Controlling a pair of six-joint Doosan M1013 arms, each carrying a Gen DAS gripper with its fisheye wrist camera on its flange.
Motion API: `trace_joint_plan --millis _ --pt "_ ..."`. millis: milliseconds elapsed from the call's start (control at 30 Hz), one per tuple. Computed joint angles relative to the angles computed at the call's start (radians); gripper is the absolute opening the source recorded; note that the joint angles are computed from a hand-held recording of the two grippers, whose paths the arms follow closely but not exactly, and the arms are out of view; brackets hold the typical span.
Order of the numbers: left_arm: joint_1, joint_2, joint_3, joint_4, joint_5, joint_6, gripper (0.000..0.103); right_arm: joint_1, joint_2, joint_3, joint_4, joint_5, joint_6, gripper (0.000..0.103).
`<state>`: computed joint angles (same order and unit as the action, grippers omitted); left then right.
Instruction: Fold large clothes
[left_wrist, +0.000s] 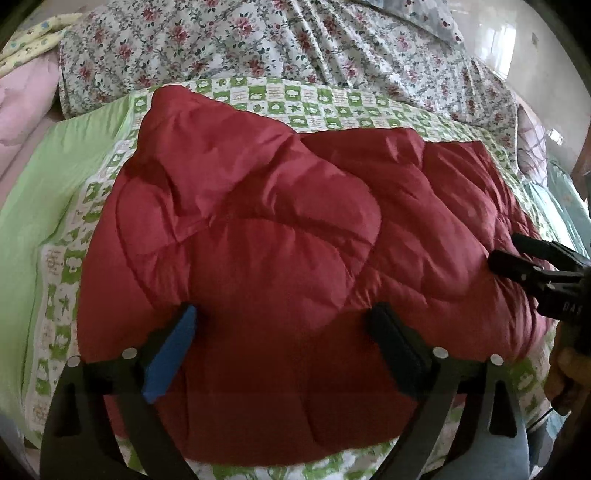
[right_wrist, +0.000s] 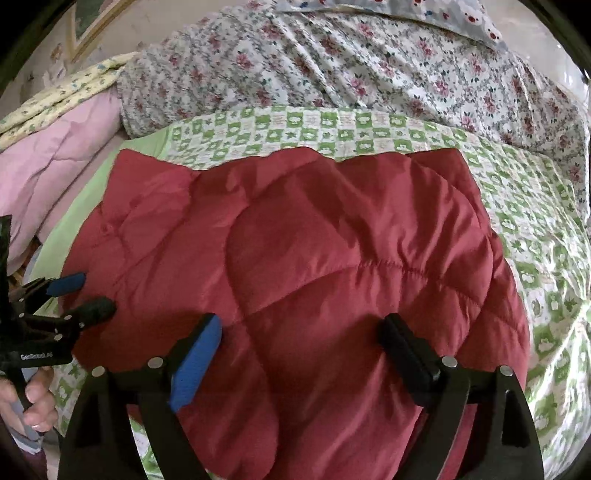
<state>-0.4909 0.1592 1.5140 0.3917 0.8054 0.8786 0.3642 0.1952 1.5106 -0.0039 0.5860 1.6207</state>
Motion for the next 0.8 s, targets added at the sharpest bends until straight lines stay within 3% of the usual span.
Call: trace_joint_plan --millis 267,800 --pt "0.02 0.056 -0.056 0.0 0.022 -0.004 0.1 -0.016 0.059 -0.067 -0.11 0.053 0.127 0.091" --pt "0.098 0.16 -0.187 -0.147 0.105 0.003 0.1 -0.079 0.108 -0.118 0.037 0.057 0.131 0.092"
